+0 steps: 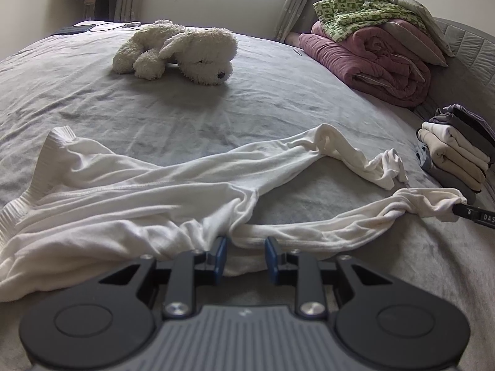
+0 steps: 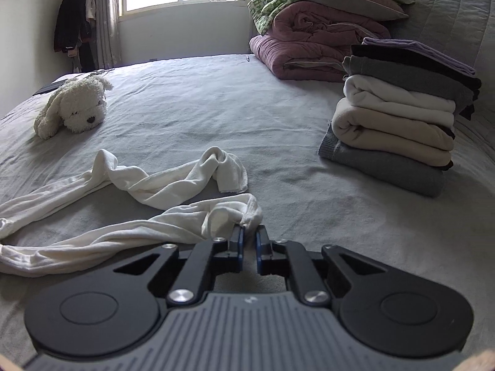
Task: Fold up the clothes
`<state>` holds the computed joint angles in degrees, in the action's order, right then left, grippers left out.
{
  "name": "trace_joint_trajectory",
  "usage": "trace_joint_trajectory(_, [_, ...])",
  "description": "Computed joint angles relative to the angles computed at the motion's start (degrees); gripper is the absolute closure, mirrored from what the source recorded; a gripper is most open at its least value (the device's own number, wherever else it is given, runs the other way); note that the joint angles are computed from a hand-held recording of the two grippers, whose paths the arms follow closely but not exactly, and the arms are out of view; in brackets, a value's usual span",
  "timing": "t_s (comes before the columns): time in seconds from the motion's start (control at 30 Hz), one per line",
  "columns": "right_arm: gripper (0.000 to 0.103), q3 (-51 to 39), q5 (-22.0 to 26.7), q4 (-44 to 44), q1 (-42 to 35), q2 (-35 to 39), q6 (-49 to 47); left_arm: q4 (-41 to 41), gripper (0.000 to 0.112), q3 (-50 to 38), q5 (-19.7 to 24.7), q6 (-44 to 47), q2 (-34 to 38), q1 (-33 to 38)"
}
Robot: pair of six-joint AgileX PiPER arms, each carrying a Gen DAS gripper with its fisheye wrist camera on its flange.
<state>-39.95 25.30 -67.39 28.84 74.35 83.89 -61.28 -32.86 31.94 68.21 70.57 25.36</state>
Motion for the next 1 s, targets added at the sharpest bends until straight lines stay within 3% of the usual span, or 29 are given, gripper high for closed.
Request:
trace_joint_trajectory(0.2, [0.094, 0.97, 7.31, 14.83, 2.01, -12.67, -13.97, 0.14, 0.084, 0.13, 0.79, 0.0, -1.07, 0.3])
trace_joint_trajectory(0.37, [0.095, -1.29, 16.84, 23.65, 3.25, -21.12, -22.25, 0.78, 0.085, -0.07, 2.54, -0.81, -2.54, 2.13])
trace_joint_trajectory(0.53, [0.095, -4.02, 20.68, 36.14, -3.34, -23.52, -31.96, 3.31, 0.084, -0.75, 6.44, -2.88, -4.52, 6.92])
trace_joint_trajectory(0.63, [0.099, -2.83, 20.51, 37.85, -6.63, -22.8, -33.29, 6.4, 0.083, -0.94, 8.24, -4.65, -5.56, 10.68])
trace_joint_trajectory(0.77, [0.103, 0.01, 15.73, 43.92, -14.3, -20.43, -36.76, 10.92, 0.082, -2.24, 10.44, -8.6, -4.82, 15.95])
trace_joint_trajectory(0.87, [0.096, 1.64, 12.57, 47.69, -16.23, -19.27, -38.33, 11.69, 0.08, -3.56, 13.29, -9.63, -3.43, 21.2])
trace_joint_trajectory(1.0, [0.089, 1.52, 10.3, 48.54, -11.21, -17.7, -37.24, 13.08, 0.077, -5.52, 14.99, -11.27, -1.81, 26.57])
